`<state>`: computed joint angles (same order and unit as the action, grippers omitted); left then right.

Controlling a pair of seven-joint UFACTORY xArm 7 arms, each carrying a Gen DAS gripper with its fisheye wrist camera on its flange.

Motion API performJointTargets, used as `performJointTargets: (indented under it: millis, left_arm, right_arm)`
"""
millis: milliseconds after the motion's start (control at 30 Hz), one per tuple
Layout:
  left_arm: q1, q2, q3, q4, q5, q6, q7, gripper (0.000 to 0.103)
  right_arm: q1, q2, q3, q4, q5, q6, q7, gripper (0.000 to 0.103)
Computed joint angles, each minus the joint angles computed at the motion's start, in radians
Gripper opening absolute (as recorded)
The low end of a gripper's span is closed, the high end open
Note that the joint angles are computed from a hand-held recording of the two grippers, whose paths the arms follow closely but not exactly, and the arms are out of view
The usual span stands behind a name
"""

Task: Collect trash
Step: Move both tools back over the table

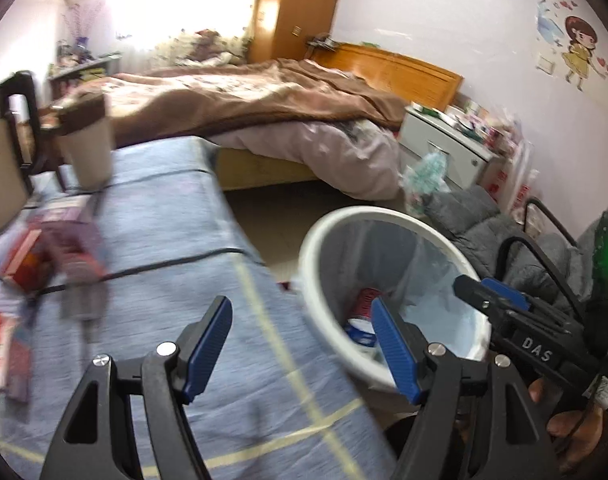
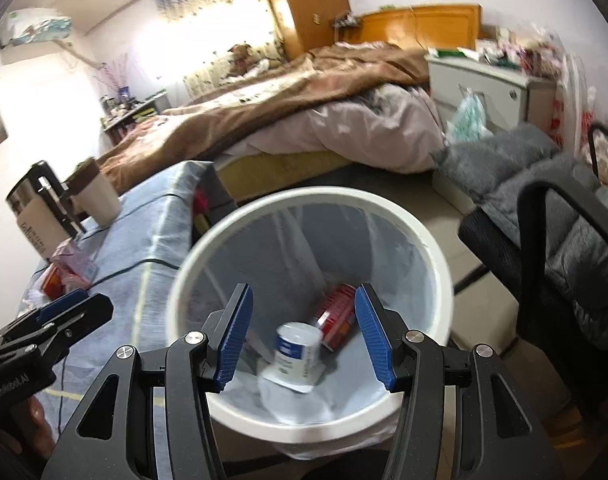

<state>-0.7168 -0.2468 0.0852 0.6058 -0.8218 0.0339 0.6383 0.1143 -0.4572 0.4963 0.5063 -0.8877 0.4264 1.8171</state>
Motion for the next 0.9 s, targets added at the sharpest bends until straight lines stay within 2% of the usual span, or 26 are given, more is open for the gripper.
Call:
performJointTargets:
  millis: [67, 167, 267, 367, 433, 633, 733, 800, 900]
  left_arm:
    - [0.047, -0.038, -0.018, -0.037, 0.039, -0.02, -0.032, 0.074]
    - [0.058, -0.088, 0.016, -0.079, 0.081, -0.027, -0.065, 0.074]
    - [0.116, -0.14, 0.003, -0.128, 0.145, -0.043, -0.114, 0.074]
    - [0.14, -0.198, 0.036, -0.176, 0.182, -0.048, -0.137, 0.074]
    - [0.178, -0.231, 0.039, -0.208, 0.213, -0.069, -0.156, 0.074]
    - [0.29, -0.284, 0.07, -0.258, 0.303, -0.061, -0.21, 0.074]
    - [0.314, -0.297, 0.108, -0.273, 0.345, -0.062, -0.222, 0.074]
    - [0.359, -0.297, 0.103, -0.281, 0.375, -0.066, -0.246, 0.074]
    - [0.359, -0.294, 0.157, -0.284, 0.412, -0.07, -0.255, 0.074]
  right_arm:
    - [-0.008, 0.022, 0.029, 0.033, -0.033, 0.001, 0.016, 0.054]
    - [-0.002, 0.061, 0.05, 0.078, -0.081, 0.02, 0.05, 0.054]
    - [0.021, 0.11, 0.052, 0.123, -0.14, 0.027, 0.094, 0.054]
    - [0.046, 0.176, 0.056, 0.182, -0.205, 0.036, 0.132, 0.054]
    - [0.069, 0.212, 0.048, 0.214, -0.232, 0.042, 0.141, 0.054]
    - [0.146, 0.325, 0.022, 0.309, -0.305, 0.072, 0.161, 0.054]
    - [0.185, 0.384, -0.002, 0.359, -0.325, 0.082, 0.153, 0.054]
    - [0.212, 0.421, -0.021, 0.393, -0.334, 0.084, 0.136, 0.054]
    - [0.254, 0.475, -0.05, 0.445, -0.347, 0.083, 0.117, 0.054]
